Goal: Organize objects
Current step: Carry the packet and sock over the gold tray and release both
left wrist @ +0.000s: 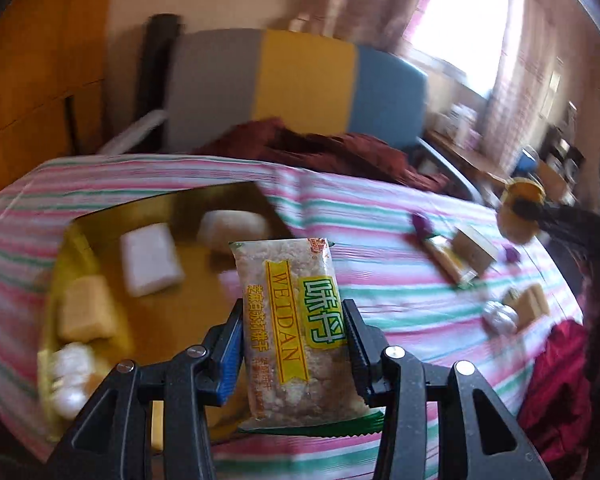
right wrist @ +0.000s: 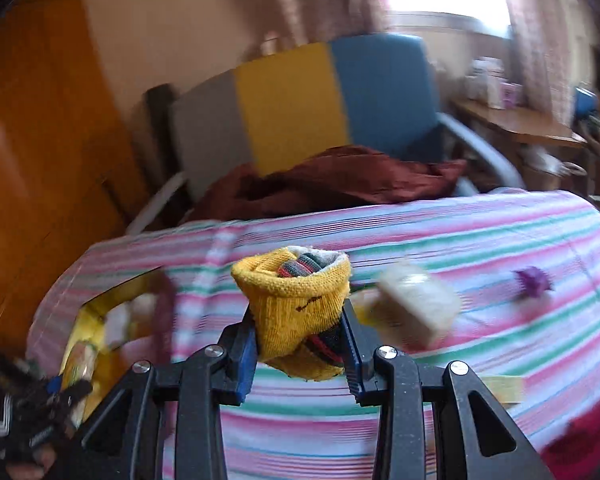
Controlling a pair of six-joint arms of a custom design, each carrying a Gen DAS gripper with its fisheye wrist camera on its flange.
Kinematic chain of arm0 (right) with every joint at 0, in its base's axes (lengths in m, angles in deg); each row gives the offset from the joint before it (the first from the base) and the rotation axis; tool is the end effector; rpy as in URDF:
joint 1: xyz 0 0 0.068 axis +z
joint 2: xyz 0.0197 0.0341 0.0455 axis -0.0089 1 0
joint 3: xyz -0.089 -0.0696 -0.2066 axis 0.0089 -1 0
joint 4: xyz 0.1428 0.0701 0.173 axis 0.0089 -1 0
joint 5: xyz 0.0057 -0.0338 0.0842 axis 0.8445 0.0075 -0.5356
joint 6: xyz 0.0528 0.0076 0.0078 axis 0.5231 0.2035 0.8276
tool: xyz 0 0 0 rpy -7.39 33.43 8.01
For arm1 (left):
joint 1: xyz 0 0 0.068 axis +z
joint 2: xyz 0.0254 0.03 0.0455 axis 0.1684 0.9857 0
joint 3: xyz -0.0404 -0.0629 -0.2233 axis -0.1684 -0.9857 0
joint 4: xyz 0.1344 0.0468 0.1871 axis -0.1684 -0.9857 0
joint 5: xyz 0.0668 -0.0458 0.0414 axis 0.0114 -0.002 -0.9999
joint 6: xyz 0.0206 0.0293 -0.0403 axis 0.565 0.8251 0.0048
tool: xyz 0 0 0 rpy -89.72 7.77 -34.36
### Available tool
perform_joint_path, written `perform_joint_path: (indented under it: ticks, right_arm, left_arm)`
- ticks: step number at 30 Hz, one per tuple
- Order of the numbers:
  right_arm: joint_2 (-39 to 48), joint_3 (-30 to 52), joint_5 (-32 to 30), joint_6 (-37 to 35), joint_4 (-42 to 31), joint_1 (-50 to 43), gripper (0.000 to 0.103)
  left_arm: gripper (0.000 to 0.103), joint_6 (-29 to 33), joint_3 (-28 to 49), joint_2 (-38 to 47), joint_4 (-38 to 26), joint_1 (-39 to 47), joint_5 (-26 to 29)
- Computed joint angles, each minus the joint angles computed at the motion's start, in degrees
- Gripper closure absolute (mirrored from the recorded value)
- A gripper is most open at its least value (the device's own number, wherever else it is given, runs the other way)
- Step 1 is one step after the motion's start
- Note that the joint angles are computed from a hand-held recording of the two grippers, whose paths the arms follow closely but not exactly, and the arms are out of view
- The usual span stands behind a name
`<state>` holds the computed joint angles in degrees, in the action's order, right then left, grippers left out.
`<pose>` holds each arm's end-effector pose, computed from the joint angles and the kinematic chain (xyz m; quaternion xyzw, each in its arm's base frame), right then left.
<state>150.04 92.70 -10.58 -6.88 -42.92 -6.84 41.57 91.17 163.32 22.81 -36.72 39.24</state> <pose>0.2959 -0.0192 0.2374 -0.0310 0.9017 0.1513 0.4039 0.1976 -0.1850 0.1950 -0.0289 0.9146 -0.0819 0.3949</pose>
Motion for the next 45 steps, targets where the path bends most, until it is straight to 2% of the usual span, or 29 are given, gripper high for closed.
perform_joint_path:
  ticks: [8,13,15,18,22,24,25,26,28,30,33,36,40,45]
  right_arm:
    - [0.63,-1.28,1.65,3.60,-0.60,21.21,0.067]
    - [6.80,1.85,3.20,5.08,0.09,32.96,0.067]
    - [11.39,5.65,3.04,5.43,-0.36,36.49,0.067]
    - [20.75,15.42,2.54,6.66,-3.65,40.36,0.067]
    - [34.63,34.28,-0.36,9.22,-11.21,42.83,0.066]
    - [41.58,45.69,-1.75,11.87,-14.27,43.89,0.060]
    - [45.47,52.23,-3.70,13.37,-15.74,43.91,0.051]
    - [48.52,57.48,-5.20,14.96,-16.64,43.66,0.031]
    - [50.78,62.66,-4.12,17.77,-17.36,43.69,0.016]
    - [49.20,61.03,-4.28,17.89,-16.07,43.41,0.016]
    - [44.25,53.03,-2.75,17.30,-12.87,42.87,0.014]
    - [36.92,41.56,0.88,15.55,-9.18,41.98,0.009]
    - [29.14,29.36,2.33,15.99,-5.03,39.38,0.005]
    - [24.37,22.51,2.50,17.24,-2.76,36.46,0.003]
  left_arm:
    - [0.058,-4.92,-15.05,-20.78,-5.83,9.44,-0.97]
    - [0.058,-5.95,-20.61,-33.12,-11.61,13.61,-1.51]
    - [0.058,-5.82,-22.07,-36.74,-13.41,15.12,-0.94]
    - [0.058,-5.38,-24.09,-40.67,-14.37,17.35,0.59]
    - [0.058,-4.40,-25.18,-41.76,-13.62,18.96,2.56]
    - [0.058,-4.36,-25.48,-41.20,-13.14,18.91,3.02]
    - [0.058,-4.20,-25.79,-41.18,-12.86,19.25,3.76]
    - [0.058,-4.22,-25.84,-40.89,-12.54,19.31,3.96]
    - [0.058,-3.78,-26.13,-40.32,-11.94,19.32,4.30]
    - [0.058,-3.25,-26.39,-40.15,-11.40,19.75,4.76]
    - [0.058,-2.48,-26.48,-38.42,-9.63,20.65,5.71]
    - [0.058,-1.10,-25.65,-34.88,-6.45,21.10,6.84]
    - [0.058,2.46,-22.08,-26.10,-0.67,21.92,9.61]
    - [0.055,7.73,-14.65,-12.75,4.13,23.30,10.47]
